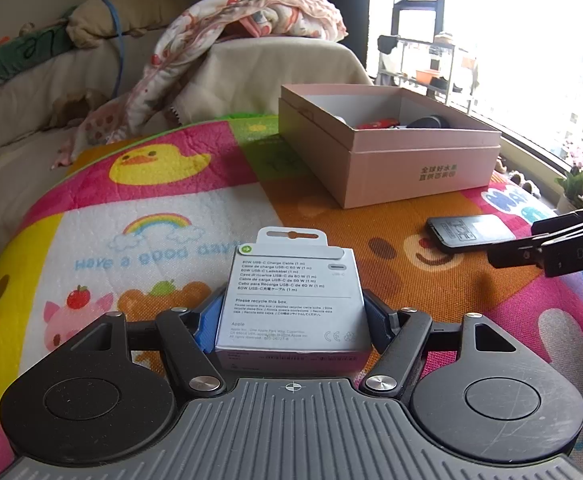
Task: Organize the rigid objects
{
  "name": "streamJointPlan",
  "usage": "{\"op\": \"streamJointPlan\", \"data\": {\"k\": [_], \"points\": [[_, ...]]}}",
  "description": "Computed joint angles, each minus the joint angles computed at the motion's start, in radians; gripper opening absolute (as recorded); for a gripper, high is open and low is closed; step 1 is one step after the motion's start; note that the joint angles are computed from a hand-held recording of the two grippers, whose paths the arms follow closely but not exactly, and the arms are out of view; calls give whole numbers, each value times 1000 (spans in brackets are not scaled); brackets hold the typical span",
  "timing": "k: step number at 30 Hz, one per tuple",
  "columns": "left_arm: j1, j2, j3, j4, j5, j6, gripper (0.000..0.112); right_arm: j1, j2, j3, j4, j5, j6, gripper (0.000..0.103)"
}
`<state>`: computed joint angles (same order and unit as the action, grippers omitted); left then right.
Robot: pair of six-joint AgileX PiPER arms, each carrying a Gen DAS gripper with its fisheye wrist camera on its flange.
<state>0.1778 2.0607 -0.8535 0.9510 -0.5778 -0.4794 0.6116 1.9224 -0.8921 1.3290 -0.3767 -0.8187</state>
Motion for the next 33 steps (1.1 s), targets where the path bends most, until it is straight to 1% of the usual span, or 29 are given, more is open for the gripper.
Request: {"op": "streamJointPlan", "data": {"k": [1, 2, 3, 5, 10, 12, 15, 19, 22, 25, 29, 31, 33], "points": [[0, 0, 0, 0, 0, 0, 75, 14, 16, -12, -22, -8, 34, 90], [0, 0, 0, 1, 0, 0, 75, 34, 37, -33, -14, -25, 29, 90], [0, 0, 0, 1, 0, 0, 75, 57, 61, -63, 33, -48, -17, 91], [1, 1, 1, 0, -3, 0, 75, 100, 109, -154, 204, -91, -192, 91], [7, 1, 5, 5, -13, -7, 75, 91, 170, -285, 361, -87, -366, 92], [7, 0, 7, -1, -13, 1, 75, 89, 172, -292, 371, -94, -381, 87], [2, -6, 22, -33, -14, 46, 75, 81, 147, -248, 310, -66, -345, 87], [7, -6, 23, -24, -19, 30, 75, 72, 99, -165, 222, -46, -279, 87], [0, -14, 34, -62, -17, 63, 74, 57, 56, -106, 198, -35, -265, 87], [15, -30, 57, -39, -66, 77, 74, 48, 4, -36, 139, -50, -229, 87], [23, -87, 52, 71, -133, -15, 74, 48, -87, 70, -5, -108, -137, 87], [-3, -119, 9, 113, -137, -78, 73, 41, -137, 107, -76, -138, -90, 87], [-25, -133, -72, 191, -146, -198, 73, 30, -181, 119, -129, -173, -63, 87]]}}
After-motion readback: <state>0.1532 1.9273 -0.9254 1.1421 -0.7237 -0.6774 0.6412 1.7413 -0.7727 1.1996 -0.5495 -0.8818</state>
